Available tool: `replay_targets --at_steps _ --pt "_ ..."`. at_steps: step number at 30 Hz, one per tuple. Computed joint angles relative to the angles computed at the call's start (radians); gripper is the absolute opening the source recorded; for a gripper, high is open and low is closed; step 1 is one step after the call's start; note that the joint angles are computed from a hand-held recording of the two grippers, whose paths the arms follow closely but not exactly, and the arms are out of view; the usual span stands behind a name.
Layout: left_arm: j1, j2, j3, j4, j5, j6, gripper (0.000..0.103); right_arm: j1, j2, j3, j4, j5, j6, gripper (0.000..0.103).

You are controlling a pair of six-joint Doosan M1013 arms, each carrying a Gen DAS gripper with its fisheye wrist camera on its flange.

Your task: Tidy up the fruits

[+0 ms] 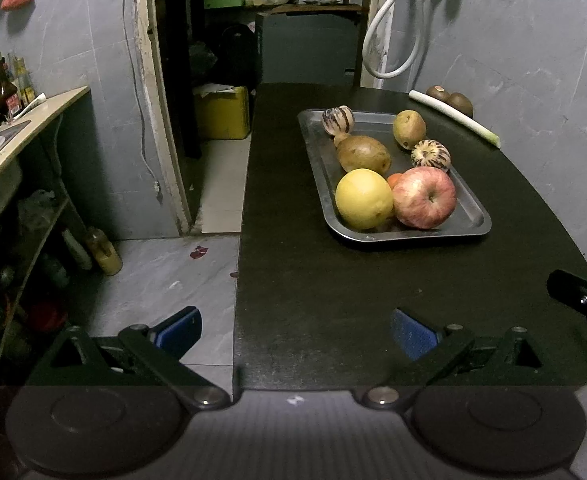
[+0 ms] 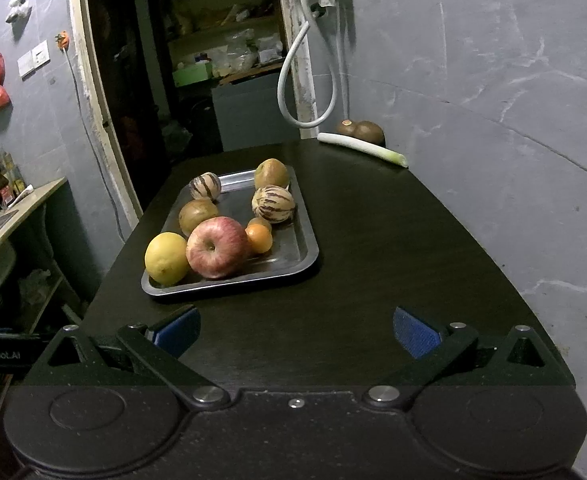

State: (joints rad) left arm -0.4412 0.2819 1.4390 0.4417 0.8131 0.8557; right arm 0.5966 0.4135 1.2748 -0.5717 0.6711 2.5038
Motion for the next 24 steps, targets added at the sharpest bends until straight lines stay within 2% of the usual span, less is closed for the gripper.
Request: replay_targets --at_steps 19,24 --pt "0.012 0.005 -0.005 -0.034 0.003 0.039 0.102 -0.002 0.005 -0.009 0.014 0.007 -0.018 0.102" --pt "0.020 -0.001 0.003 -0.054 -0.022 0.040 0.103 -0.001 0.010 -0.015 0.017 0.014 -0.020 0.102"
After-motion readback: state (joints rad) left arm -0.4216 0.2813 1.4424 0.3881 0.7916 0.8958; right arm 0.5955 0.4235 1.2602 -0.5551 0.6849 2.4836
